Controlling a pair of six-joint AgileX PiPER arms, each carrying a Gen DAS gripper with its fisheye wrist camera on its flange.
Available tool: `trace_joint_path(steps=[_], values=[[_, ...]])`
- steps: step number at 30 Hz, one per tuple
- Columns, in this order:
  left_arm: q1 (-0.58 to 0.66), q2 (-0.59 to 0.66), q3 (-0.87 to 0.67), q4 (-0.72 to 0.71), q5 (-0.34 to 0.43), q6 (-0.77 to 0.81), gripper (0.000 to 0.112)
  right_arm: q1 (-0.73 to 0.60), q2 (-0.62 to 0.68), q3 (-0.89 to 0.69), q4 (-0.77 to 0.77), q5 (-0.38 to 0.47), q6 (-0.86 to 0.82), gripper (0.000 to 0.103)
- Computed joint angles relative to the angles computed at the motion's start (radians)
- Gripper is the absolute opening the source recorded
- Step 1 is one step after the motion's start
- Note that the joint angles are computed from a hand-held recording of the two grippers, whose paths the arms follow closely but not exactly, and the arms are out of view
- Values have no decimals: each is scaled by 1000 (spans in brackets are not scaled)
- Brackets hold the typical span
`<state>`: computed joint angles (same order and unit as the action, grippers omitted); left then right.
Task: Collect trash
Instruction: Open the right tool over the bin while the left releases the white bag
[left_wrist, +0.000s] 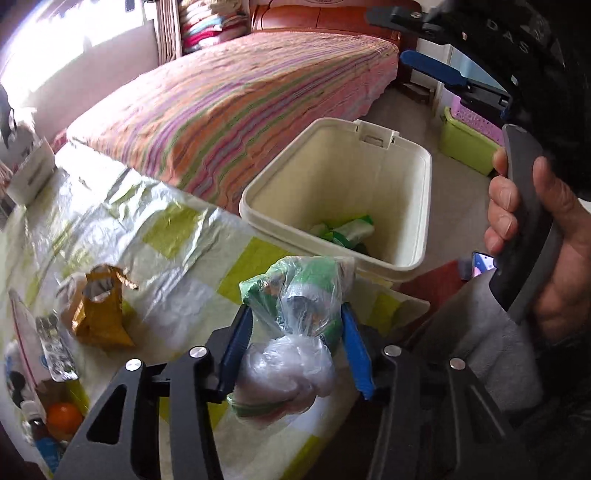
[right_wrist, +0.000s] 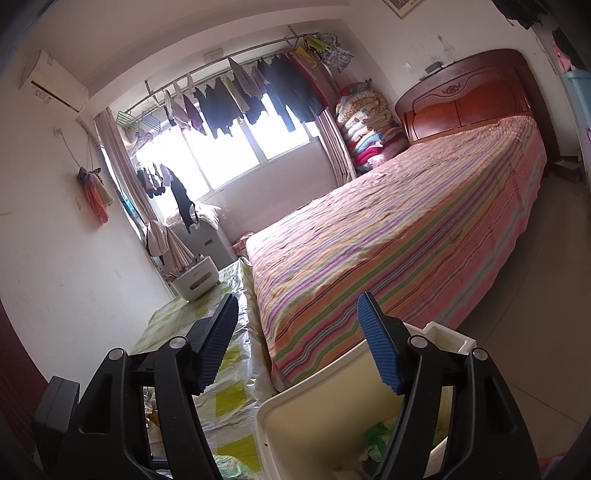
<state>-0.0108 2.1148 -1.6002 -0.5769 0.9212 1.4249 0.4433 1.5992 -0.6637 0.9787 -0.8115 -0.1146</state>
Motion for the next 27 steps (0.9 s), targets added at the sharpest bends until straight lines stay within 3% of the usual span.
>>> trace_joint_path(steps=[5, 9, 21, 26, 27], values=[[-9, -24, 30, -43, -67, 9, 41, -4, -3, 8, -21, -7, 22, 66], [7, -22, -8, -114, -34, 1, 39, -4, -9, 23, -36, -27, 45, 66], [-115, -21, 18, -207, -138, -3, 44, 82, -75, 145, 49, -298, 102, 70], [-137, -36, 68, -336, -217, 83, 61, 98, -93, 177, 66, -359, 121, 72], [-134, -35, 64, -353, -212, 80, 70, 95, -93, 178, 62, -352, 127, 72]])
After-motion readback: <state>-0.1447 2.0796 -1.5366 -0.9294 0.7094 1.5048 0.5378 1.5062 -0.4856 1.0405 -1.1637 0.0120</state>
